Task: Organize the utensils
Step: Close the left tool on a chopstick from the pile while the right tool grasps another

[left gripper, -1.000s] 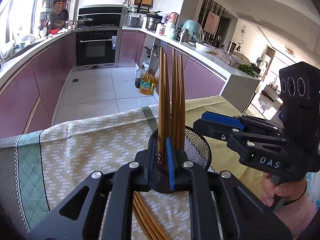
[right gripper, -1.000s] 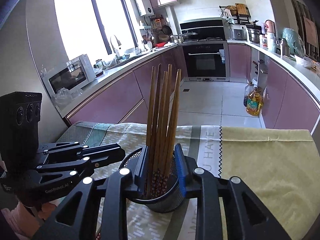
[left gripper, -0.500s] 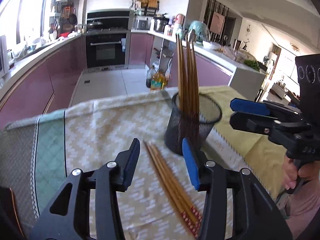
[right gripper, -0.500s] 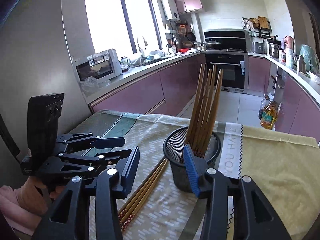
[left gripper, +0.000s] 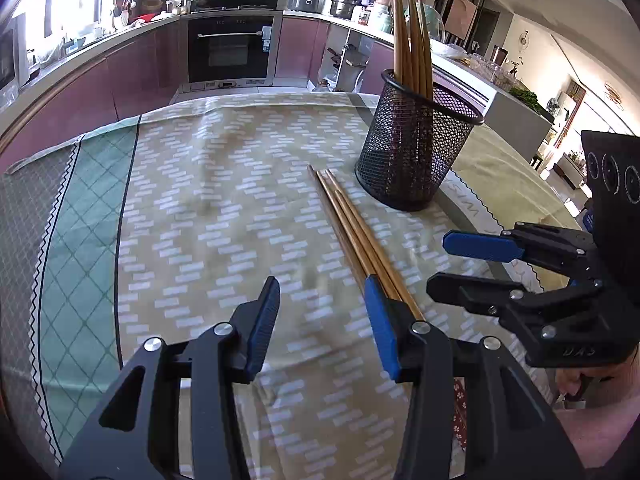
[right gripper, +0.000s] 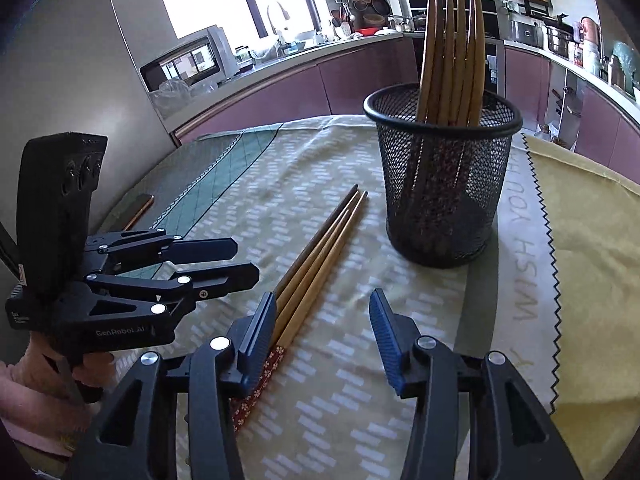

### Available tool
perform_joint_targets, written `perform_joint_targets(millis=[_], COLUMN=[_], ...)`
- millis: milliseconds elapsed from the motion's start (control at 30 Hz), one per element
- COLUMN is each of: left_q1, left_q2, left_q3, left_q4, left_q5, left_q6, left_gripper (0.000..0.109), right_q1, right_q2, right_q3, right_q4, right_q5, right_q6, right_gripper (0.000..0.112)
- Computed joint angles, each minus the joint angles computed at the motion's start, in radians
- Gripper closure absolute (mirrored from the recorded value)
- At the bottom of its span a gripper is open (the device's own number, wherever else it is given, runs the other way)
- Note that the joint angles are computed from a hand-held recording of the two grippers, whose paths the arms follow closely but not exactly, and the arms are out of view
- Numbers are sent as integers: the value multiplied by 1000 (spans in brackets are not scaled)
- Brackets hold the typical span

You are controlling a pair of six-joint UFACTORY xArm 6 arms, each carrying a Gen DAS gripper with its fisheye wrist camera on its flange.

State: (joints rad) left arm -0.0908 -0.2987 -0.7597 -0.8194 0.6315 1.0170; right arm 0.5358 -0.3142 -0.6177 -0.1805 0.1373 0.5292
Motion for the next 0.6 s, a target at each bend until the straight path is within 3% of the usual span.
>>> perform_joint_targets(millis=[200, 600], left_q1=[4, 8], left_q2=[-23, -30], left_q3=[32, 34], left_q4=[-10, -5], left_q5=[-2, 6], left_q6=[4, 2], left_gripper=[65, 65], right_q1=[9, 26], right_q2=[23, 39], right_q3=[-23, -55], right_q4=[-214, -305], right_q5=[38, 101], right_q6=[180, 251], right_gripper=[66, 66])
